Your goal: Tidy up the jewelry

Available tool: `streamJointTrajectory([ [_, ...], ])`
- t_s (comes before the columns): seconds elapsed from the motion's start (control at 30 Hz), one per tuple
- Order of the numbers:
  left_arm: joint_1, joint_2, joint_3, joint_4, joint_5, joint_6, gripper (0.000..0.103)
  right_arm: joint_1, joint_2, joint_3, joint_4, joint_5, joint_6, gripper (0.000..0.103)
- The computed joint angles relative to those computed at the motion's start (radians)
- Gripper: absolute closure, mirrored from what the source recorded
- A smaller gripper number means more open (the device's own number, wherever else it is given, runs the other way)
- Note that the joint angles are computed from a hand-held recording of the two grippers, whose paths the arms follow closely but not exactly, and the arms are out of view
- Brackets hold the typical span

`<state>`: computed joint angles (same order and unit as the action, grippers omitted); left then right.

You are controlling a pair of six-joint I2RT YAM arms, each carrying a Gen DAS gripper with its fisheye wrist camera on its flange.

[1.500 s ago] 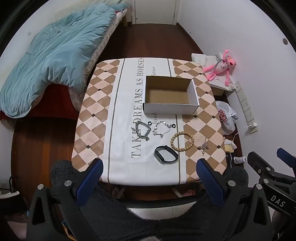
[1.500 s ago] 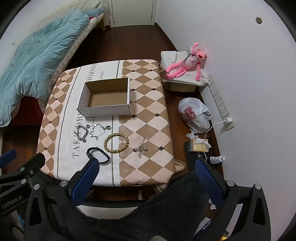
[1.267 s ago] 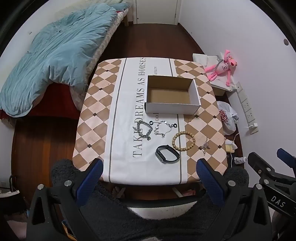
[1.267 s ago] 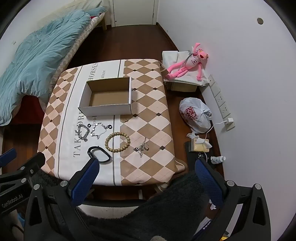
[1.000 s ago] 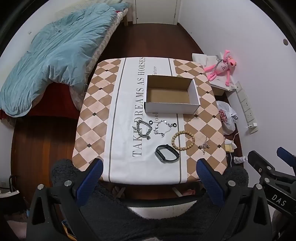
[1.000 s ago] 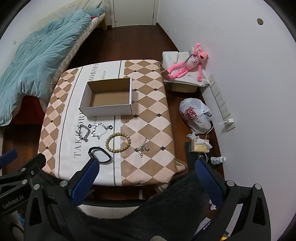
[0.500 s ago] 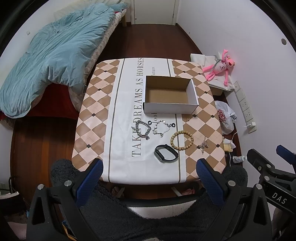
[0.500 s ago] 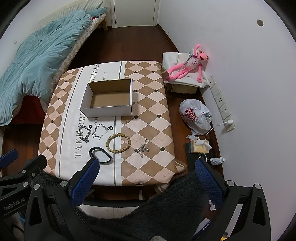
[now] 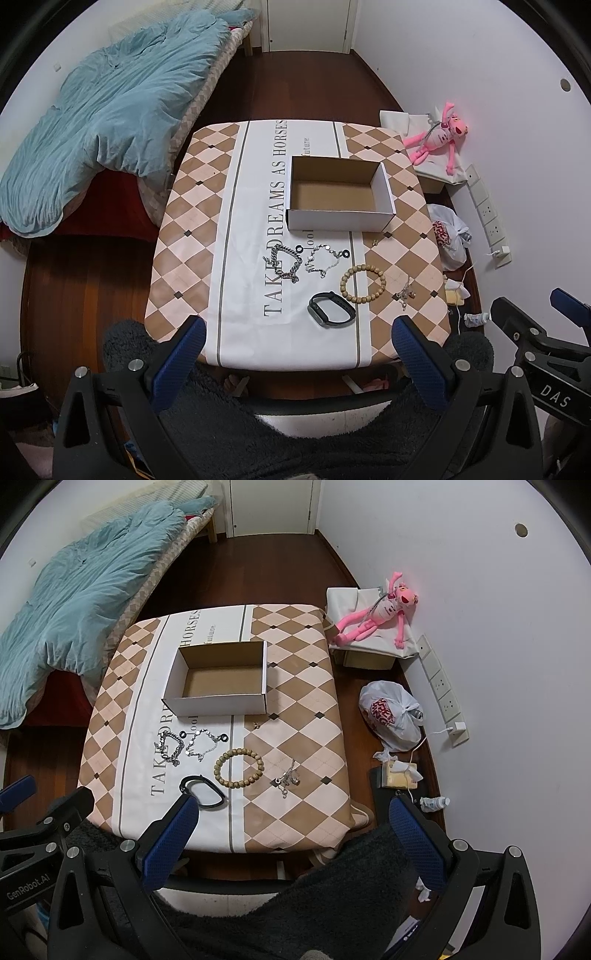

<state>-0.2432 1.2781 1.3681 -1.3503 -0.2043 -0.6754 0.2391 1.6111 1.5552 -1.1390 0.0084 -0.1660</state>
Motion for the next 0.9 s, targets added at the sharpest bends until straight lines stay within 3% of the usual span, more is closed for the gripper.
streamJointTrajectory([
  [0.2,0.014,0.020,0.028,0.000,0.004,0.016,0.000,0.027,0.012,0.056,-0.041,0.010,0.029,0.000],
  [0.9,-0.001,0.008,0.014,0.001,-0.001,0.000,0.000,0.013,0.002,0.035,-0.026,0.004,0.015,0.000],
])
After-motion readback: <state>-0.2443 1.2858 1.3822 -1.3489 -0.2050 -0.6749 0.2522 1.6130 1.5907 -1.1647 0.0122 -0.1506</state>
